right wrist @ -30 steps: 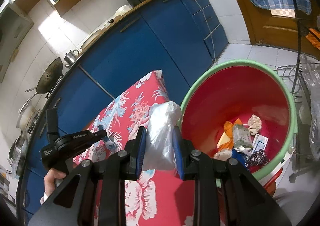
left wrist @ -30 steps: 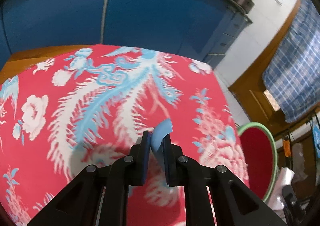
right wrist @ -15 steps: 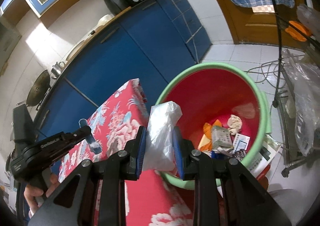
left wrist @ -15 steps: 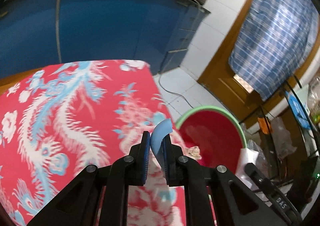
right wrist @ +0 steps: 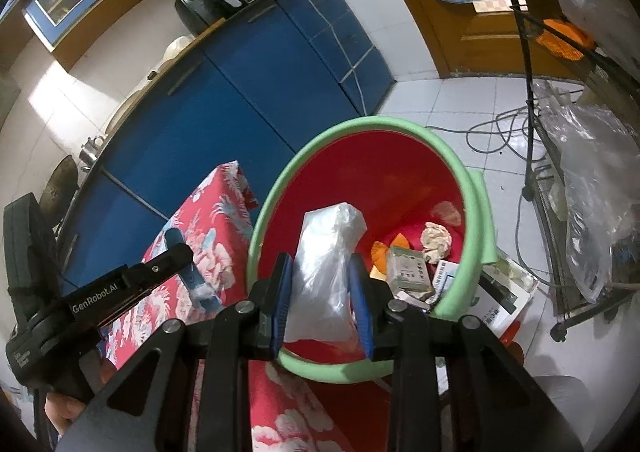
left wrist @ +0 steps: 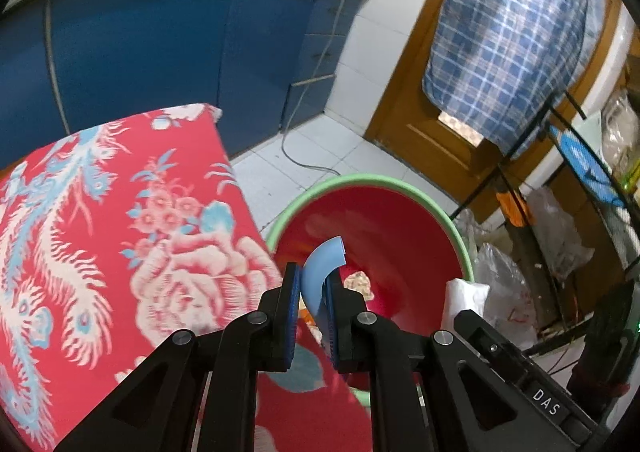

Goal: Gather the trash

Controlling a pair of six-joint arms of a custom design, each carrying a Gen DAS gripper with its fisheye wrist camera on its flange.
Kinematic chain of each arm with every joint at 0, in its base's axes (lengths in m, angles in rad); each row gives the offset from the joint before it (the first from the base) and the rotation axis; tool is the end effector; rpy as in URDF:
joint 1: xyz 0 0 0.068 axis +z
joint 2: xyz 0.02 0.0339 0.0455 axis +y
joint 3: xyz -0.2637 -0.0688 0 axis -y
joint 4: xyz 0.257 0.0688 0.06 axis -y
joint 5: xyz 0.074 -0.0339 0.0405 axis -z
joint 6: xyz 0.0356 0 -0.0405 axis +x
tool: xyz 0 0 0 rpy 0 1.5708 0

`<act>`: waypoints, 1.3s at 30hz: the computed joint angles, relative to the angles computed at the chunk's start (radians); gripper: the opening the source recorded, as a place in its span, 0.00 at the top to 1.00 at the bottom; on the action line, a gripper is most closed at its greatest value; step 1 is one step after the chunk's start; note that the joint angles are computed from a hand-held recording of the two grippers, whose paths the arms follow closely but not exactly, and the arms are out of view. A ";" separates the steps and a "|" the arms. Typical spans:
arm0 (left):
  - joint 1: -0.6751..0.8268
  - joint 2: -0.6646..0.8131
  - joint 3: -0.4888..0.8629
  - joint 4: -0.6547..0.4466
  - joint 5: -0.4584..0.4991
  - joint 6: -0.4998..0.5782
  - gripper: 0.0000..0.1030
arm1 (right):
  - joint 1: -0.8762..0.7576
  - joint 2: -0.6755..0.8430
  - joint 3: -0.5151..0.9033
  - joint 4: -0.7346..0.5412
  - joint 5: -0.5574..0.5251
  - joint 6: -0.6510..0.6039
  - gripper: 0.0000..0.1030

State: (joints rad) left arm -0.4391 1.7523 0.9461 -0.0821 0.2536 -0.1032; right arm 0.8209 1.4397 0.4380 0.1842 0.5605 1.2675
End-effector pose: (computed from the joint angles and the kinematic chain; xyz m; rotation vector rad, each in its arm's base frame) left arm 0.3195 -0.1599 0.1448 0.5287 2.4423 -0.5441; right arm 0.1814 0.1670 0.1148 0.7516 2.1475 0.4460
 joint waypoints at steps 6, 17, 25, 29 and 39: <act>-0.037 0.028 0.010 -0.003 -0.036 0.000 0.58 | -0.026 -0.011 -0.045 0.027 -0.027 0.024 0.61; -0.030 -0.003 -0.023 -0.004 -0.071 -0.004 0.48 | -0.007 -0.034 -0.049 -0.003 -0.008 0.029 0.59; 0.007 -0.111 -0.121 0.014 -0.124 -0.003 0.44 | 0.086 -0.052 0.017 -0.125 0.075 0.043 0.55; 0.037 -0.191 -0.185 0.026 -0.158 0.009 0.41 | 0.148 -0.045 0.070 -0.191 0.128 0.046 0.52; 0.114 -0.447 -0.346 0.020 -0.219 0.036 0.33 | 0.288 -0.003 0.202 -0.342 0.245 0.057 0.33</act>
State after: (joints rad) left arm -0.3247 1.3053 0.6001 -0.0623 0.0350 -0.0672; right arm 1.1085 1.4363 0.6402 -0.1581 0.8053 1.3245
